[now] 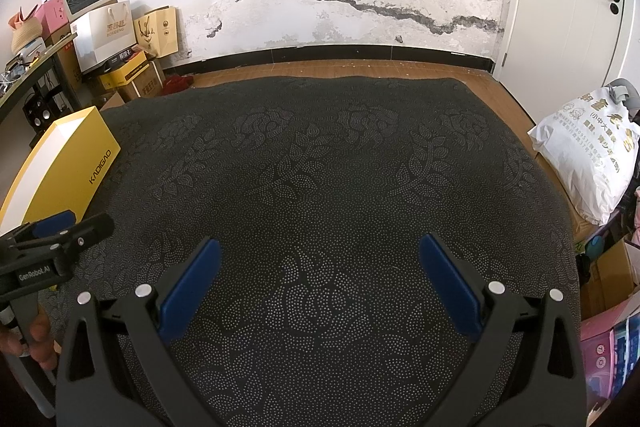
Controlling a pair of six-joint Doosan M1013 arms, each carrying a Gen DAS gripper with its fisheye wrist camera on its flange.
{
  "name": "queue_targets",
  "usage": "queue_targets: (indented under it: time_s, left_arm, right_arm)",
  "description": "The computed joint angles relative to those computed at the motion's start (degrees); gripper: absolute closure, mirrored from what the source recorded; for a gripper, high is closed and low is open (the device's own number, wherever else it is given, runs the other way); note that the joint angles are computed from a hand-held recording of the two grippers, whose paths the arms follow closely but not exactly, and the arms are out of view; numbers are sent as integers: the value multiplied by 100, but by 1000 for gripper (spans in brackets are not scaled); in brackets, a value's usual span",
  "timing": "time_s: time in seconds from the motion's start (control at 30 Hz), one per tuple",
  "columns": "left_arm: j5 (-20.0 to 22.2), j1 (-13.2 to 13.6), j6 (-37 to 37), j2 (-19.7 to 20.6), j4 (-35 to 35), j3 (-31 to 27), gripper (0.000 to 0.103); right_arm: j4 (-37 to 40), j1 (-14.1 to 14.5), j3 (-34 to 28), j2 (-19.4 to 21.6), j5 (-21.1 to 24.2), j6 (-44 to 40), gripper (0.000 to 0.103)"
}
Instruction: Organize jewelry
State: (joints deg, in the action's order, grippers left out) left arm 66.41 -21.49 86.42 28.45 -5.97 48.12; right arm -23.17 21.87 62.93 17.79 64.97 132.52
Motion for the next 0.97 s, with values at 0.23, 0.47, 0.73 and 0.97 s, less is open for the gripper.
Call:
queue_targets:
  time_s: [0.23,0.47,0.73,0.97]
  left_arm:
    - [-87,-51,-362,-90,218,132,6]
    - [-113,-47,-255,-103,194,144,6]
    - [-270,-67,-291,-143,241,213,6]
    - [-53,-18,-503,-69,77,105,6]
  right_arm:
    - [-5,3,-17,11,4,-3,7]
    - [1,3,-8,5,-1,11,7]
    - [18,-6,-21,3,8,-3,7]
    - [48,-25,-32,0,13,-54,7]
